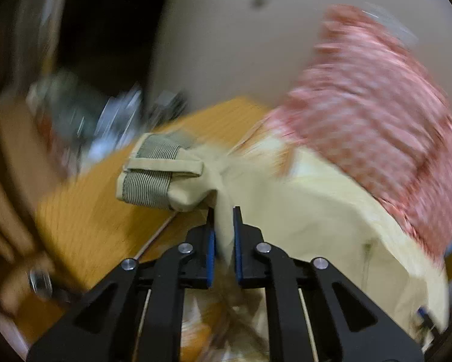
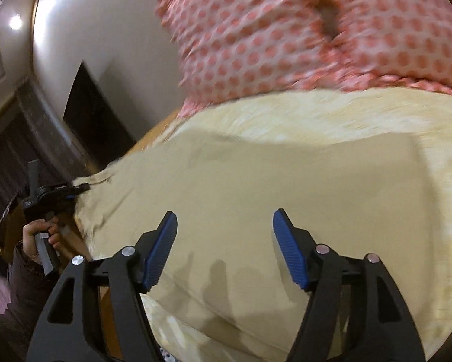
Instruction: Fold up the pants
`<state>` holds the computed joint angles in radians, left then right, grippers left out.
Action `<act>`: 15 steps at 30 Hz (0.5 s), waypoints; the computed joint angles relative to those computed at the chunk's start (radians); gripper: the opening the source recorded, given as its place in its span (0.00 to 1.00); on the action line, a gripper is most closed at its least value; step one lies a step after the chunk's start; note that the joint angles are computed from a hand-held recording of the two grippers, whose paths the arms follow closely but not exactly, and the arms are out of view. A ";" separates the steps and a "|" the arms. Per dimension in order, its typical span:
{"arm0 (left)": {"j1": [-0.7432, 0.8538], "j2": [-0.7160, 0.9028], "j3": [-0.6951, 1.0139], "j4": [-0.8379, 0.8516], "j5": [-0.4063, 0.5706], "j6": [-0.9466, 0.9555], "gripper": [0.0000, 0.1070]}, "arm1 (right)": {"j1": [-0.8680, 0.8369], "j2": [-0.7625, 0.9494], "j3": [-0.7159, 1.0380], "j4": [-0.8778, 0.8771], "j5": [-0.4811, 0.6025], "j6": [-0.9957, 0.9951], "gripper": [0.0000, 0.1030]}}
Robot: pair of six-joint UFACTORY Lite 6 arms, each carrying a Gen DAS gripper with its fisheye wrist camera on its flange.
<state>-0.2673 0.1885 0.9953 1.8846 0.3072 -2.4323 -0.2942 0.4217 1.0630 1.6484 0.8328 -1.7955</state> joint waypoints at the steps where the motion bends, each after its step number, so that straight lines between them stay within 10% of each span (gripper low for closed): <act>1: -0.053 0.007 0.047 -0.080 0.030 0.105 0.07 | -0.052 -0.015 -0.014 0.016 0.016 -0.002 0.69; 5: -0.360 0.166 0.394 -0.290 0.115 0.514 0.05 | -0.210 -0.023 -0.014 0.031 0.064 0.012 0.71; 15: -0.678 0.883 1.095 -1.152 -0.051 1.549 0.06 | -0.407 0.181 0.168 -0.042 0.171 0.201 0.71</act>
<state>-0.9451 1.0718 2.0904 0.7324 0.2566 -0.8836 -0.7008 0.6028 1.2312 1.6066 1.0037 -1.5949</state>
